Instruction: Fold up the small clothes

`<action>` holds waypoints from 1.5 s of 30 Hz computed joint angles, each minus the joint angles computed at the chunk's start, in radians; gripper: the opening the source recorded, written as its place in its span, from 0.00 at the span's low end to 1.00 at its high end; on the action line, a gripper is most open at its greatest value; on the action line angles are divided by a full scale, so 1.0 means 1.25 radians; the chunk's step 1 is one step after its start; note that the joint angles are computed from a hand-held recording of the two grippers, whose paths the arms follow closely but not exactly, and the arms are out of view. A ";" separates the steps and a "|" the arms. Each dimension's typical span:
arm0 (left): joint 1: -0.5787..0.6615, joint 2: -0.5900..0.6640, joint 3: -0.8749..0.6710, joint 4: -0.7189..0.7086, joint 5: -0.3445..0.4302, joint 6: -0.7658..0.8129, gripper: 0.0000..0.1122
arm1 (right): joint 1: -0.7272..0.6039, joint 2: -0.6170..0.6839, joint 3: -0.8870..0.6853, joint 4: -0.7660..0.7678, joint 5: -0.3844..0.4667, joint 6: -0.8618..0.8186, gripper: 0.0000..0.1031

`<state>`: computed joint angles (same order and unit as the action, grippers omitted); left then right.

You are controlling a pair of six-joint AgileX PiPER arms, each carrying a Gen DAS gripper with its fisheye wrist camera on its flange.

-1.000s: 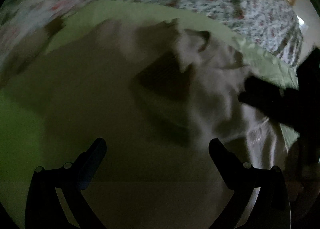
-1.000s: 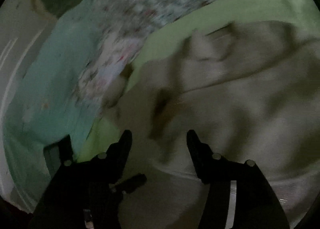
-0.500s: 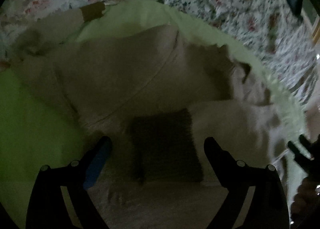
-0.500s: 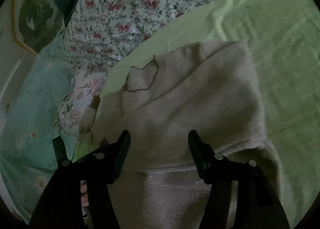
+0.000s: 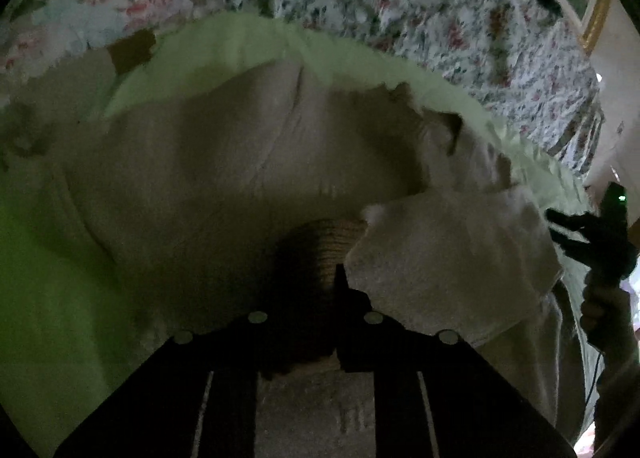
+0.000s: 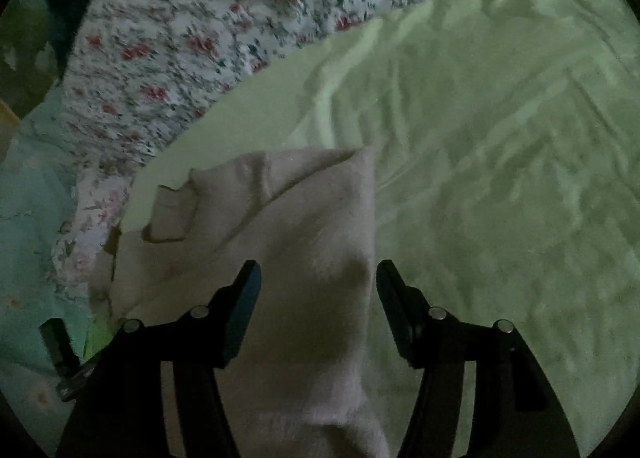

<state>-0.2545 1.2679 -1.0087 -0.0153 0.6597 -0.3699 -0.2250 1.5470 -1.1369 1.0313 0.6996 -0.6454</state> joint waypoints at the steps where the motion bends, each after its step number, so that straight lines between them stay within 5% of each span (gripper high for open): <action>1: -0.002 -0.001 0.001 0.011 -0.002 -0.011 0.10 | 0.009 0.027 -0.021 -0.008 0.003 0.005 0.59; 8: 0.011 0.006 0.011 0.006 -0.002 -0.024 0.09 | 0.031 0.071 -0.016 0.036 0.007 -0.040 0.59; 10: 0.000 0.010 0.006 0.024 0.007 -0.038 0.09 | 0.035 0.074 -0.020 0.028 0.016 -0.047 0.45; 11: -0.011 0.012 0.001 0.040 0.012 -0.051 0.09 | 0.045 0.074 -0.026 -0.013 0.011 -0.023 0.13; 15: -0.048 0.028 -0.035 0.052 0.014 -0.064 0.09 | 0.056 -0.018 0.008 -0.111 -0.066 0.037 0.11; 20: -0.147 0.119 -0.100 0.200 0.027 -0.182 0.09 | 0.073 -0.092 0.025 -0.324 -0.134 0.184 0.11; 24: -0.100 0.135 -0.099 0.115 0.014 -0.111 0.10 | 0.104 -0.024 0.004 -0.446 -0.149 0.305 0.15; 28: -0.088 0.125 -0.090 0.105 0.011 -0.082 0.10 | 0.126 -0.114 0.068 -0.619 -0.220 0.515 0.25; 30: -0.083 0.130 -0.090 0.095 0.009 -0.074 0.10 | 0.152 -0.197 0.129 -0.541 -0.253 0.455 0.26; 33: -0.083 0.115 -0.082 0.097 0.014 -0.072 0.12 | 0.167 -0.190 0.134 -0.349 -0.169 0.269 0.31; 40: -0.008 0.000 -0.007 0.103 0.076 -0.037 0.15 | 0.088 -0.180 0.181 -0.250 -0.134 0.222 0.31; 42: 0.047 -0.037 0.005 0.076 0.097 0.002 0.15 | 0.119 -0.229 0.195 -0.307 -0.145 0.283 0.42; 45: 0.123 -0.073 0.000 0.072 0.128 0.051 0.16 | 0.141 -0.289 0.235 -0.230 -0.126 0.218 0.49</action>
